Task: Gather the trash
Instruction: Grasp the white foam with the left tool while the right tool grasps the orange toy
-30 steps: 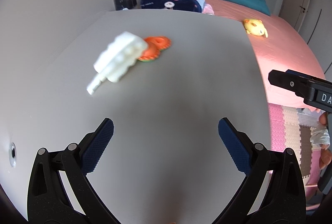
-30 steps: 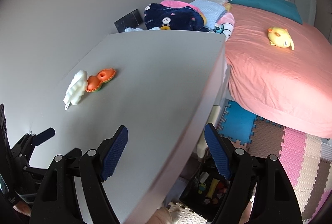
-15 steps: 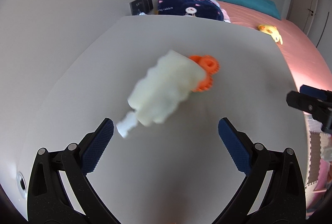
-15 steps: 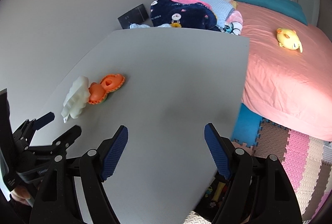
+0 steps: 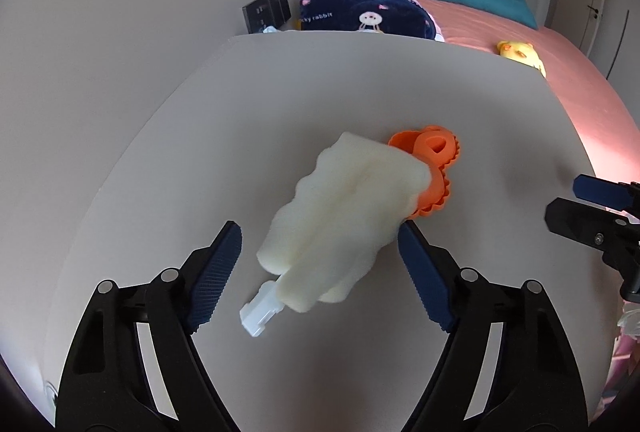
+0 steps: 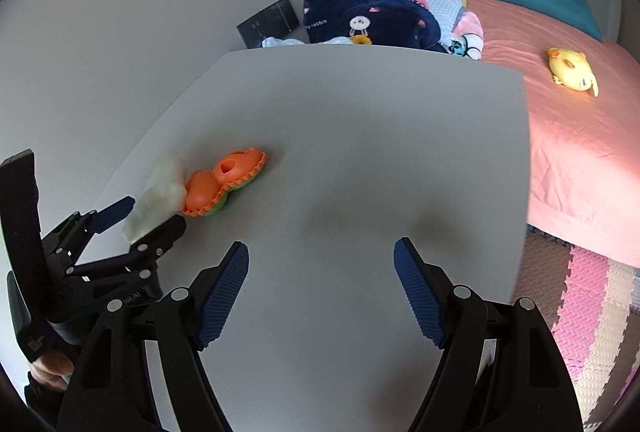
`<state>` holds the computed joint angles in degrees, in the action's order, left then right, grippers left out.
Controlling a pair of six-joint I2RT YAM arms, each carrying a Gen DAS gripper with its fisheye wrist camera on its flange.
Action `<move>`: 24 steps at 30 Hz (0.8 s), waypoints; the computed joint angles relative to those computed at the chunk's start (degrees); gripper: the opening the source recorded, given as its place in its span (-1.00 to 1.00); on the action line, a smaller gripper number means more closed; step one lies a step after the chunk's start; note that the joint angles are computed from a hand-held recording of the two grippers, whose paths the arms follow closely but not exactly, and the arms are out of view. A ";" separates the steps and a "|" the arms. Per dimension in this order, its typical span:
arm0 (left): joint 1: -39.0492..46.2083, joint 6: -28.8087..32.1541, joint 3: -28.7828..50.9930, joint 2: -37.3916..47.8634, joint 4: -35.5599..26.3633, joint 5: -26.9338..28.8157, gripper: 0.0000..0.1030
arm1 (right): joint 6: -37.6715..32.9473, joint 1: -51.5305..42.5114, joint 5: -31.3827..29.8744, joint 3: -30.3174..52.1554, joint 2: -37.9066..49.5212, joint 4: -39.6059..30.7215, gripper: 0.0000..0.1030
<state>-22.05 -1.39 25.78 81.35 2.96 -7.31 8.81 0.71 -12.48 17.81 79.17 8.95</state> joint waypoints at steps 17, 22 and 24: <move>11.43 0.73 0.30 0.02 -0.42 7.86 -0.31 | 9.00 8.29 -2.63 10.42 11.70 -0.13 0.49; 16.80 1.13 0.07 -2.81 -1.94 11.14 -0.31 | 7.26 11.99 1.74 13.87 14.52 -1.32 0.49; 18.31 1.02 0.22 -3.24 -2.54 12.31 -0.31 | 5.41 13.11 3.78 15.64 15.98 -2.06 0.49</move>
<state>-3.75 -0.37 26.00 78.11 0.42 5.00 14.23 13.82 -8.70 33.45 95.15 6.89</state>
